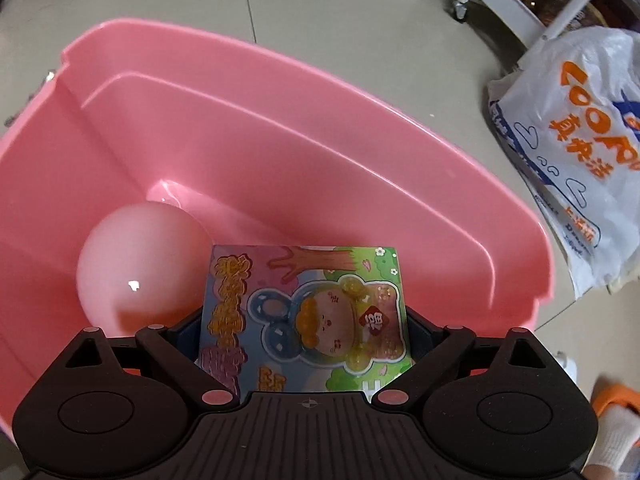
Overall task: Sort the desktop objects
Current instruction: 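Carry the cartoon toy box over the pink bin and release it inside, then grasp the checkered Capybara Artist box with the left gripper and lift it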
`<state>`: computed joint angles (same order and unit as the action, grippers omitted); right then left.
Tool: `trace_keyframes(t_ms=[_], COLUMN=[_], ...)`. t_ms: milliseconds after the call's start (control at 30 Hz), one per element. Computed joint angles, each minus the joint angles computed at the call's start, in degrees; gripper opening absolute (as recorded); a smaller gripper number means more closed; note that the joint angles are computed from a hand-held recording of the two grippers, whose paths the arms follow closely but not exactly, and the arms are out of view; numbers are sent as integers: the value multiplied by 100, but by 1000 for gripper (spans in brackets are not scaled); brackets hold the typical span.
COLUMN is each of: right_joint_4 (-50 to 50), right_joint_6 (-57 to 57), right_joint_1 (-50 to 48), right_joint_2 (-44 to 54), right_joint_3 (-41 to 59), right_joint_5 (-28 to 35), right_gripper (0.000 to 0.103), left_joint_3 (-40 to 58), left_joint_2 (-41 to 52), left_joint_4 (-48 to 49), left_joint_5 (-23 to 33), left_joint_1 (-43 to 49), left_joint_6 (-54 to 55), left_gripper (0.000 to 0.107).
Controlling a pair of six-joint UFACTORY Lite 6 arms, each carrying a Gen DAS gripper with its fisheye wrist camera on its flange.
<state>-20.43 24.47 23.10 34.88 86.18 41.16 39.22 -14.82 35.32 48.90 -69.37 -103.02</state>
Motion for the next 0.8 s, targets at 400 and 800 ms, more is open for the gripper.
trace_keyframes(t_ms=[400,800], right_joint_4=[1141,359], right_joint_6=[-1106,-820], right_joint_1=[-251,-241], right_joint_2=[658,-2158], right_joint_3=[824,-1076], right_joint_5=[473,-172], right_gripper=[103,103], left_joint_3=[121,273], left_joint_2=[57,43], left_joint_4=[-91,86], left_joint_5=[11,53], left_joint_1=[9,-148], left_joint_6=[198,204], left_gripper=[103,103])
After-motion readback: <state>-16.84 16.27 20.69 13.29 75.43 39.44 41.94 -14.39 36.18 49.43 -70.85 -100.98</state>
